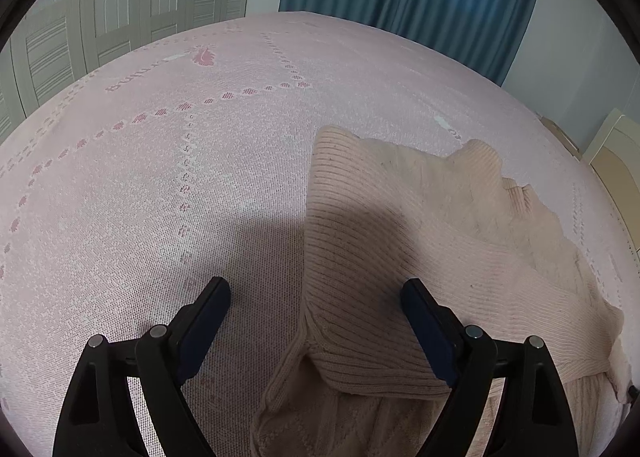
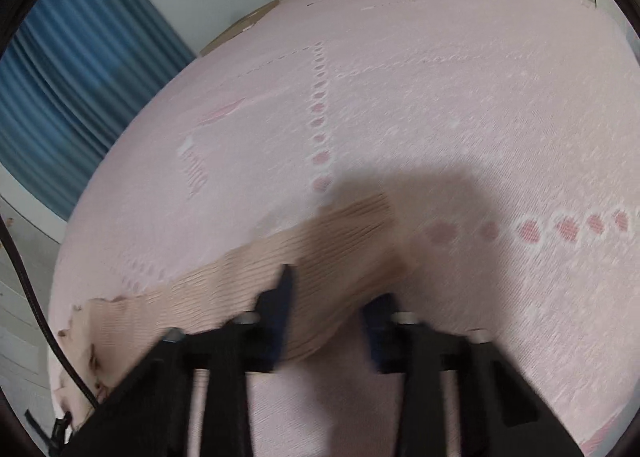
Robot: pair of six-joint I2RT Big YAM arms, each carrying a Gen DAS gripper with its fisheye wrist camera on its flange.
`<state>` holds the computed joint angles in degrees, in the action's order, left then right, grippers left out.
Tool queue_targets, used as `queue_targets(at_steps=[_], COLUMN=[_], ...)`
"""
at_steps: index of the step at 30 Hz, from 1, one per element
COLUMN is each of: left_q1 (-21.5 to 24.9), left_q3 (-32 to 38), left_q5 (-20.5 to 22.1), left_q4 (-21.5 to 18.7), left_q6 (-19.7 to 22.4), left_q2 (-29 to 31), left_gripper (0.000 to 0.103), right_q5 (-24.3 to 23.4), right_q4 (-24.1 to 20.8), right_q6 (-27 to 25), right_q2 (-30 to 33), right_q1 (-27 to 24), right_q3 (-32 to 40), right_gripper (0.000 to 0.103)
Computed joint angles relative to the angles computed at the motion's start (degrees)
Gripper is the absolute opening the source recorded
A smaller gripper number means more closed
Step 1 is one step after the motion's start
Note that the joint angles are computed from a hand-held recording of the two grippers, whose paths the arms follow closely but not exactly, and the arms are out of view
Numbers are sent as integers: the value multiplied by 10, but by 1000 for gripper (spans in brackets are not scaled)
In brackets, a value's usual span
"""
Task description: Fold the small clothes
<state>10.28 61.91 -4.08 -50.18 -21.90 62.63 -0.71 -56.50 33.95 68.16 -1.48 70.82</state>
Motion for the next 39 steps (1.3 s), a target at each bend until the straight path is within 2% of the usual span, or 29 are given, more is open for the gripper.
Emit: queue_targets(at_steps=[4,7,11,17,21,28,33,36,39], left_q1=[2,3,10,38,52,118,172,206,223], left_q3=[0,1,3,5,8,10,10,10,12], left_q5=[3,9,22,56,56,111,137,173,182], left_q4=[0,-2,-8,-19,-24,-18,-25,-28,-37], left_q6=[-2,-9,-15,-34,-26,-30,-11,-7,21], left_q2=[-2,-3,-6,-15,-18,-30,-29,-28,-23], left_gripper=[87,87,87,87,87,87,87,87,87], right_q5=[11,50,133,199,209,196,181,164,149], right_q4=[-11,-26,-63,-96,-116,-163,-190,-217,-259], right_q6=[5,2,-17,-42,-54,-72,-78,-69,-69], right_q2=[0,10,46,141,198,304,375,430,507], right_q1=[5,43,130,255,318,413,462,485,509], right_q3=[38,91,184,337,421,549,630,706,821], right_gripper=[6,5,5,5,5,5,5,5,5])
